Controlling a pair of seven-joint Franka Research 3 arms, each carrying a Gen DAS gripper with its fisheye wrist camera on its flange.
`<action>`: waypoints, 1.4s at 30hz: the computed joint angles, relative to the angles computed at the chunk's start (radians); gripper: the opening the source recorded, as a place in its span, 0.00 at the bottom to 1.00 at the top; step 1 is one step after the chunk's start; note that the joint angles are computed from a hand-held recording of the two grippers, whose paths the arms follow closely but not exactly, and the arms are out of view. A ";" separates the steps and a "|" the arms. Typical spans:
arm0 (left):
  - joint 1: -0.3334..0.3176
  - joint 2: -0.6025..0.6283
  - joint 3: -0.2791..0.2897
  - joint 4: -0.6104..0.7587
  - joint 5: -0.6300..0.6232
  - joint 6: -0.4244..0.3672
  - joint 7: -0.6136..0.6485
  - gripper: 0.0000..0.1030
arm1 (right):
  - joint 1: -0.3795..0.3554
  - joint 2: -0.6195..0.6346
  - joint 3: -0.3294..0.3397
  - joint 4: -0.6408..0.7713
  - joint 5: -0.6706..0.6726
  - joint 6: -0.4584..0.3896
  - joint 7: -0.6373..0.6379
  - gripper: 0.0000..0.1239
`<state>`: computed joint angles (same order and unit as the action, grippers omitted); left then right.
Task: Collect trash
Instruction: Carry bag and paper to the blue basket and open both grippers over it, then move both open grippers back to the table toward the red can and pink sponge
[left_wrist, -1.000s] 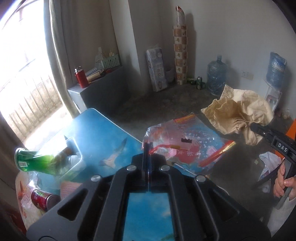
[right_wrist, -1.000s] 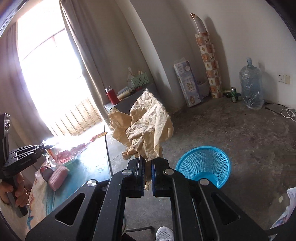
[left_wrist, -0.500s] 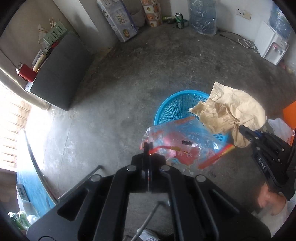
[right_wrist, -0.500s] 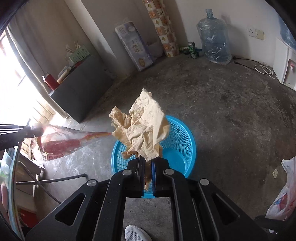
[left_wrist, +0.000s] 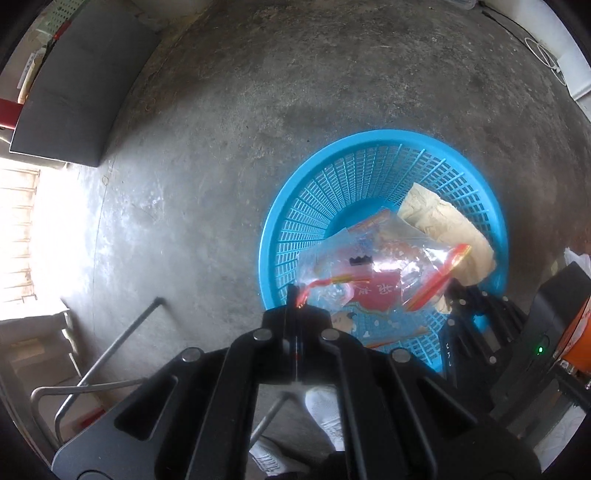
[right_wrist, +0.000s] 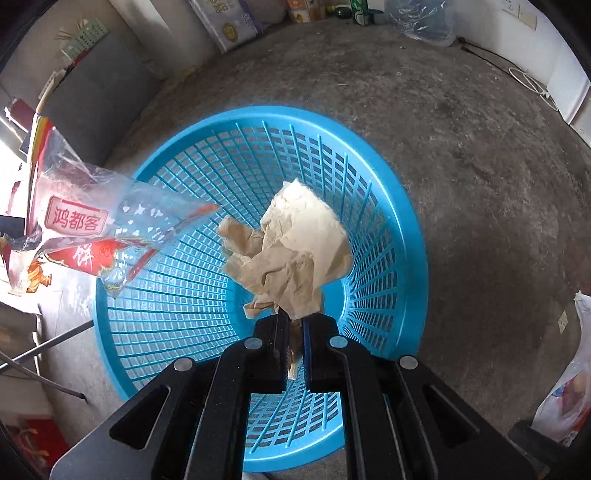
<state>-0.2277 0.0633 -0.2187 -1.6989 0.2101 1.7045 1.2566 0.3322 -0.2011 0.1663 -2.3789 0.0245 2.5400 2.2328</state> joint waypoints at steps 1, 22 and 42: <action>-0.002 0.017 -0.001 0.006 0.006 0.006 -0.009 0.00 | -0.004 0.000 0.003 0.005 -0.012 -0.012 0.010 0.06; -0.001 0.062 0.002 0.020 0.005 0.012 -0.067 0.22 | -0.028 -0.087 0.022 0.000 -0.113 -0.034 0.037 0.25; 0.119 -0.749 0.201 0.004 -0.198 -0.117 0.252 0.23 | 0.112 -0.387 0.090 0.151 0.094 0.004 -0.174 0.25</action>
<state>-0.1084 -0.6854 -0.0180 -1.6946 0.0117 1.5873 1.5083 0.4441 -0.5883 0.2560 -2.2277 0.1190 2.5444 2.0590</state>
